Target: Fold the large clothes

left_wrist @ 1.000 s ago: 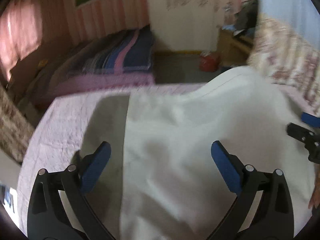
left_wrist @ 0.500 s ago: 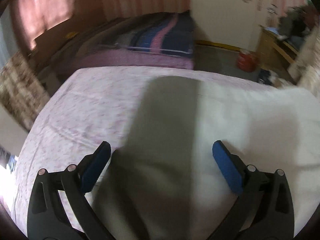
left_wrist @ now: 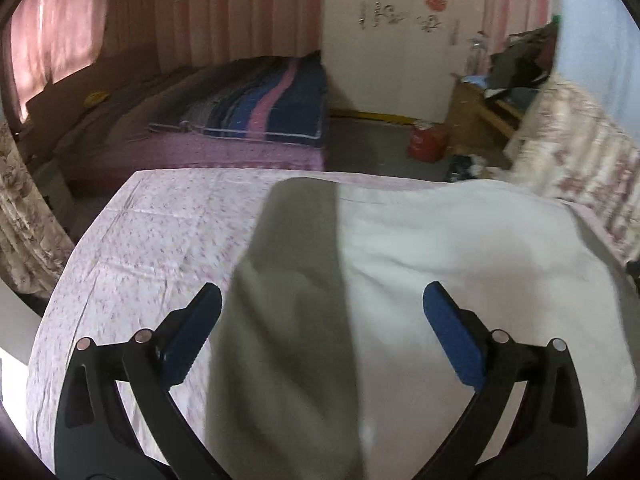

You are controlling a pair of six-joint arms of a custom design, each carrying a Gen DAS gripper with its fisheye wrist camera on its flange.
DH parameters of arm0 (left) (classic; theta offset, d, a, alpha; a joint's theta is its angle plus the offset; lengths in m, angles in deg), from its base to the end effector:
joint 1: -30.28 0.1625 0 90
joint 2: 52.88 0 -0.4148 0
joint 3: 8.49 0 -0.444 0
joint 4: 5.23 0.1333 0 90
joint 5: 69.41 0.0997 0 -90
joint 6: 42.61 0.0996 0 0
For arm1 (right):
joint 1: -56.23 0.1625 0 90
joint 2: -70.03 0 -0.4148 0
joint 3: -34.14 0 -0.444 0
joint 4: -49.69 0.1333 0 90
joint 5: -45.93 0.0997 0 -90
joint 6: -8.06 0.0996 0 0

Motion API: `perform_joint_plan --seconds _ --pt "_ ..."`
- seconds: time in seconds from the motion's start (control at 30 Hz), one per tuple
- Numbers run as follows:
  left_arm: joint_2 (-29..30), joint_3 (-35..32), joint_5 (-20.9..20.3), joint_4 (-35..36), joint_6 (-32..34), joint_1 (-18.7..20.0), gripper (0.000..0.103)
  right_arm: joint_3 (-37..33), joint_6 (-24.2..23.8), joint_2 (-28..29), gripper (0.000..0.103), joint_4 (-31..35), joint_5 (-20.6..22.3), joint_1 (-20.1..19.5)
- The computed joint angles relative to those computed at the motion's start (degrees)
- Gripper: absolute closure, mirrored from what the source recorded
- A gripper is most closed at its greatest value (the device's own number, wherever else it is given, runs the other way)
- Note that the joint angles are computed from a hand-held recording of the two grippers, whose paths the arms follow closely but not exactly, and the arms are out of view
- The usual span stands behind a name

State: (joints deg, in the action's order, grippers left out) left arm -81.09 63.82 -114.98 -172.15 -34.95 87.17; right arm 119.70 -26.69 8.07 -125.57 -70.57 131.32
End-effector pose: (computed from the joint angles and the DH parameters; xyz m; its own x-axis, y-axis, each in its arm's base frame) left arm -0.2706 -0.7866 0.0439 -0.7370 0.1655 -0.6553 0.5623 0.6880 -0.4587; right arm -0.1014 -0.7260 0.3963 -0.6972 0.2395 0.6757 -0.3350 0.7245 -0.6024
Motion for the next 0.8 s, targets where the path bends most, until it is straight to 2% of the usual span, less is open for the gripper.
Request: perform_joint_plan --seconds 0.07,0.27,0.37,0.47,0.57,0.67,0.8 --pt "-2.16 3.72 -1.70 -0.03 -1.61 -1.38 0.003 4.06 2.80 -4.12 0.002 3.16 3.95 -1.79" --pt "-2.45 9.09 -1.56 -0.82 -3.93 -5.65 0.003 10.34 3.55 -7.98 0.002 4.94 6.41 -4.05" --pt "-1.09 8.43 -2.20 1.90 -7.53 -6.39 0.003 10.46 1.93 -6.99 0.002 5.20 6.53 -4.25" --pt "0.74 6.77 -2.93 4.95 -9.92 -6.40 0.003 8.51 4.33 -5.67 0.002 9.28 8.55 -4.75" --pt "2.29 5.59 -3.59 6.98 -11.75 -6.15 0.003 6.42 5.05 -3.53 0.003 11.53 7.78 -4.33" --pt "3.63 4.94 -2.94 7.64 -11.76 -6.39 0.003 6.17 5.43 -3.08 0.013 13.34 8.37 -4.05" --pt "4.51 3.70 -2.88 9.38 -11.54 -6.38 0.003 6.88 3.71 -3.72 0.038 14.09 8.96 -3.47"
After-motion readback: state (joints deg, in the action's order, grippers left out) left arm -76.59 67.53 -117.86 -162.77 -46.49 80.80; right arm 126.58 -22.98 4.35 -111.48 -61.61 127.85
